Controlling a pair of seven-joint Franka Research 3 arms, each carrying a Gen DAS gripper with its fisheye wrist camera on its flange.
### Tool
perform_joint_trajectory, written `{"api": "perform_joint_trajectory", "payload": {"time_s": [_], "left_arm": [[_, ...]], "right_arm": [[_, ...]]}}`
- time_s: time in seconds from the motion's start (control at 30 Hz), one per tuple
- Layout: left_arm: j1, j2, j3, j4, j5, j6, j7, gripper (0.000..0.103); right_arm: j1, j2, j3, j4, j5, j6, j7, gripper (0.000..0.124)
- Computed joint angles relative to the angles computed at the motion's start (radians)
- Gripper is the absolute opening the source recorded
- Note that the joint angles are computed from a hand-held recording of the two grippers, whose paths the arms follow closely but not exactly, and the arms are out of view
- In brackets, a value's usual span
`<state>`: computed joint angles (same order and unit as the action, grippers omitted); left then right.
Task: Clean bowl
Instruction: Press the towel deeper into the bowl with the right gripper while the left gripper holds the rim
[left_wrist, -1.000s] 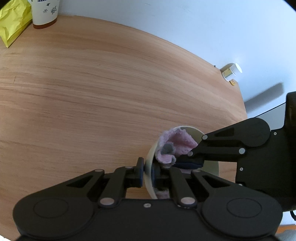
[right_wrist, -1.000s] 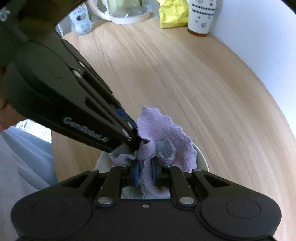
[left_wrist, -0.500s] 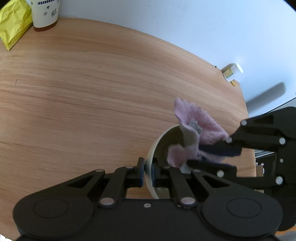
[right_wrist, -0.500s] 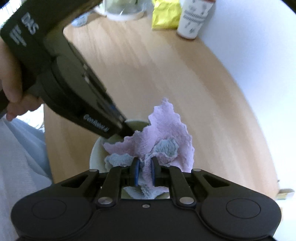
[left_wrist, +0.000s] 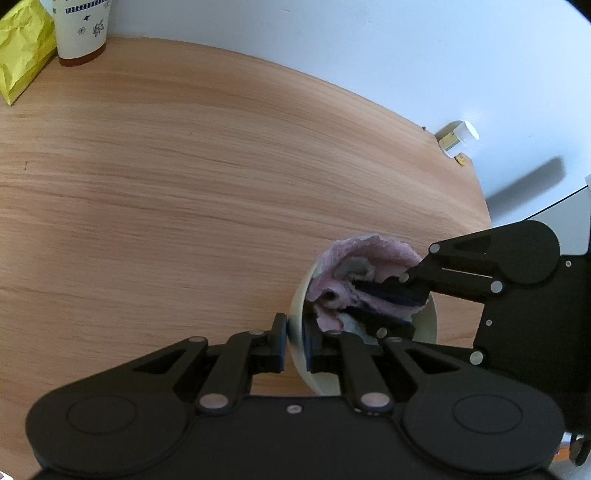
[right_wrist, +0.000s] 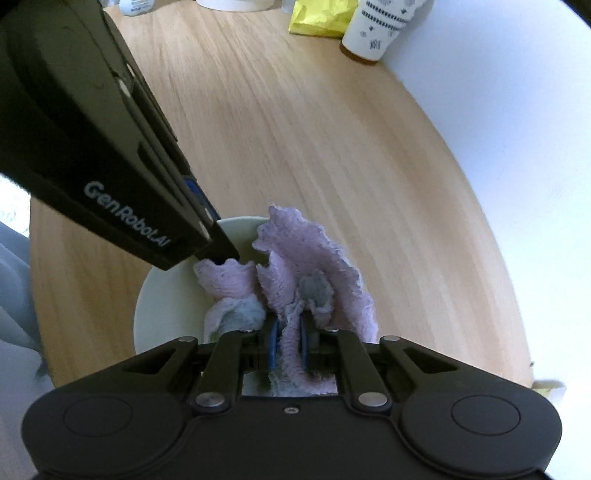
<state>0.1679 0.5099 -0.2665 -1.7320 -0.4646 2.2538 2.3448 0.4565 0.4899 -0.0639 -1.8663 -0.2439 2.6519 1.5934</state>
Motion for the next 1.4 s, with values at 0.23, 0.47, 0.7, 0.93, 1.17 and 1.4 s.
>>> {"api": "perform_joint_trajectory", "payload": {"time_s": [0.23, 0.47, 0.7, 0.93, 1.17, 1.4], "left_arm": [[-0.005, 0.000, 0.001, -0.001, -0.002, 0.008, -0.025, 0.008], [-0.010, 0.013, -0.002, 0.005, 0.015, 0.021, -0.037, 0.009], [-0.001, 0.023, -0.006, 0.007, 0.014, 0.026, -0.038, 0.009], [0.002, 0.026, -0.009, 0.008, 0.021, 0.032, -0.030, 0.009], [0.004, 0.032, -0.009, 0.011, 0.019, 0.031, -0.036, 0.012], [-0.001, 0.036, -0.007, 0.013, 0.030, 0.038, -0.055, 0.018]], "right_arm": [[-0.129, 0.018, 0.113, 0.044, 0.279, -0.065, -0.093, 0.015], [-0.215, -0.028, 0.167, 0.035, 0.538, -0.125, -0.225, 0.015], [-0.175, -0.033, 0.114, 0.113, 0.442, -0.298, -0.238, 0.015], [-0.140, -0.024, 0.124, 0.128, 0.414, -0.270, -0.262, 0.055], [-0.121, 0.014, 0.112, 0.136, 0.406, -0.220, -0.241, 0.062], [-0.134, 0.036, 0.125, 0.127, 0.447, -0.173, -0.232, 0.030]]}}
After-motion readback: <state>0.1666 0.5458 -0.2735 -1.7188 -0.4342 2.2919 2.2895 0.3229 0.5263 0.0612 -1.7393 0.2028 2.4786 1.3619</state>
